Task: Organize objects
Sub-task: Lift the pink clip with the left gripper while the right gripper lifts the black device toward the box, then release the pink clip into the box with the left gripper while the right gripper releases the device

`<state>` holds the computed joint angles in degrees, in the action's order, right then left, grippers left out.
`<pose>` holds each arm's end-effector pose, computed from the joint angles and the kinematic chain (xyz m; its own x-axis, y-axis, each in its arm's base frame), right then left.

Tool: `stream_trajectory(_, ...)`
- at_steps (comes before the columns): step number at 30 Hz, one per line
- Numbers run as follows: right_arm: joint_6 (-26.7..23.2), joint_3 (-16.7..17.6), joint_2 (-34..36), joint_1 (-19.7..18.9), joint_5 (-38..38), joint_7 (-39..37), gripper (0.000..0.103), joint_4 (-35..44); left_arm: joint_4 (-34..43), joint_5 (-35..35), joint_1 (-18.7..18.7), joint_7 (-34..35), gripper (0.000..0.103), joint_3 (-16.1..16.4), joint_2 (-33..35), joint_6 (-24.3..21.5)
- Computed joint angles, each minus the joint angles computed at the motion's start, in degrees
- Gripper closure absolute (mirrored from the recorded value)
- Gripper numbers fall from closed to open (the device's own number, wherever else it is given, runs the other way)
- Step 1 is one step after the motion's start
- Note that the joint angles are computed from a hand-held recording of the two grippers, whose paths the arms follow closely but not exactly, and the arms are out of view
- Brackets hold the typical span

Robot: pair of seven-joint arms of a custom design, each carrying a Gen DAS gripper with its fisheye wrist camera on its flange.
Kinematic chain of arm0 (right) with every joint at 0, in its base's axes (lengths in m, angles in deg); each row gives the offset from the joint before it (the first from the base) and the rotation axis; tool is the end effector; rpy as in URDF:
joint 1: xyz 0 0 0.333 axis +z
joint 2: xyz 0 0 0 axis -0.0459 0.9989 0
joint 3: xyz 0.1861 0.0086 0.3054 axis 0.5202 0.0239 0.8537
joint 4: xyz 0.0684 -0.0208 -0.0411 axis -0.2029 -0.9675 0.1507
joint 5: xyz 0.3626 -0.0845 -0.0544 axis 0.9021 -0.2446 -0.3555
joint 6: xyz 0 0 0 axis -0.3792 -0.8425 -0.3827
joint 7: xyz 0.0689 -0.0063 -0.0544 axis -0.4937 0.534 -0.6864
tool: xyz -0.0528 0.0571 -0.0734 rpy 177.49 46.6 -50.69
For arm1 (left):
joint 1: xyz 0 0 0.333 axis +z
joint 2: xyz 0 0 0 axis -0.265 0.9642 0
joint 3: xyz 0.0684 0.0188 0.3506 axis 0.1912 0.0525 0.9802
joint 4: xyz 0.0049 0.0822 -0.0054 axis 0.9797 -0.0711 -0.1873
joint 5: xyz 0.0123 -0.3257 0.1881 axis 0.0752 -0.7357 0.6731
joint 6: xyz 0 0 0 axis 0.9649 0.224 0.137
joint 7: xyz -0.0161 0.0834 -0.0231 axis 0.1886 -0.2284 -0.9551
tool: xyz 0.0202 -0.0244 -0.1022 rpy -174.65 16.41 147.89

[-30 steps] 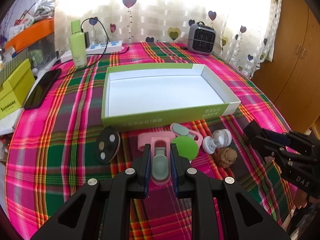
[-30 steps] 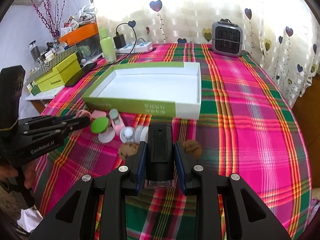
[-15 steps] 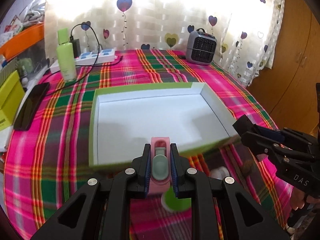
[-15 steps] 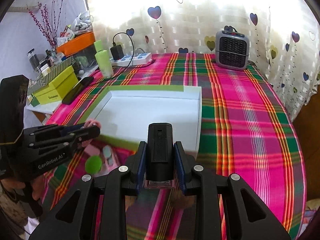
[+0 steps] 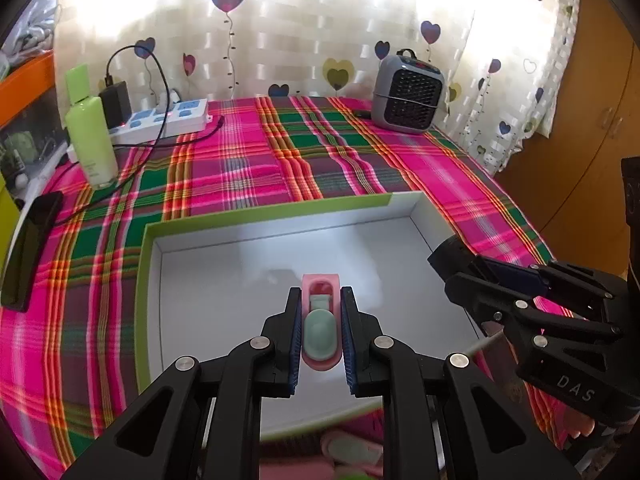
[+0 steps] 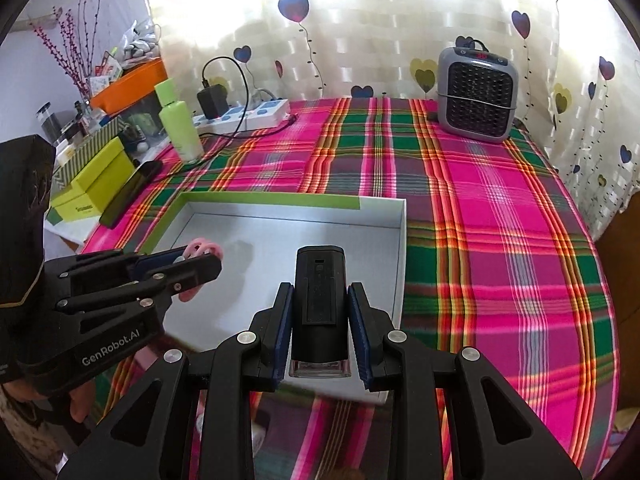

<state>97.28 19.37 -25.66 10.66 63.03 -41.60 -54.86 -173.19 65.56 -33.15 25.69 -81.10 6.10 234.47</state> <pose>0.4815 0.0707 0.3446 0.4064 -0.9006 -0.1542 -0.7317 -0.2197 -0.6453 0.4629 -0.3230 0.3348 -0.1399 -0.9783 0.1530 -0.7776 0.0129 -0.6286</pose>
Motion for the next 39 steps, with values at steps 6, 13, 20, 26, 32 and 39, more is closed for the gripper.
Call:
stream_trajectory(6,0.6,0.1,1.9,-0.2,-3.0,2.9,0.075,2.2,1.9,-5.9,-0.3,5.6,0.087,1.1,2.3,1.1)
stream_trajectory(13,0.7,0.6,4.9,-1.1,-8.8,9.1,0.075,4.6,3.2,-12.3,-1.9,11.2,0.087,3.6,4.1,2.3)
stream_trajectory(20,1.2,2.0,7.6,-2.4,-13.6,13.6,0.075,6.7,4.8,-19.7,-3.7,18.2,0.087,5.6,6.1,2.2)
stream_trajectory(26,1.7,3.1,9.6,-3.4,-17.1,17.0,0.075,8.2,5.7,-25.4,-5.7,22.9,0.087,7.8,7.4,3.1)
stream_trajectory(32,2.6,4.4,10.3,-4.4,-17.2,16.8,0.075,8.7,6.1,-31.5,-6.9,28.4,0.087,8.7,8.5,2.8)
stream_trajectory(39,1.7,4.9,10.8,-4.8,-17.5,16.6,0.075,9.1,5.9,-35.4,-9.3,31.1,0.087,11.1,8.8,3.6)
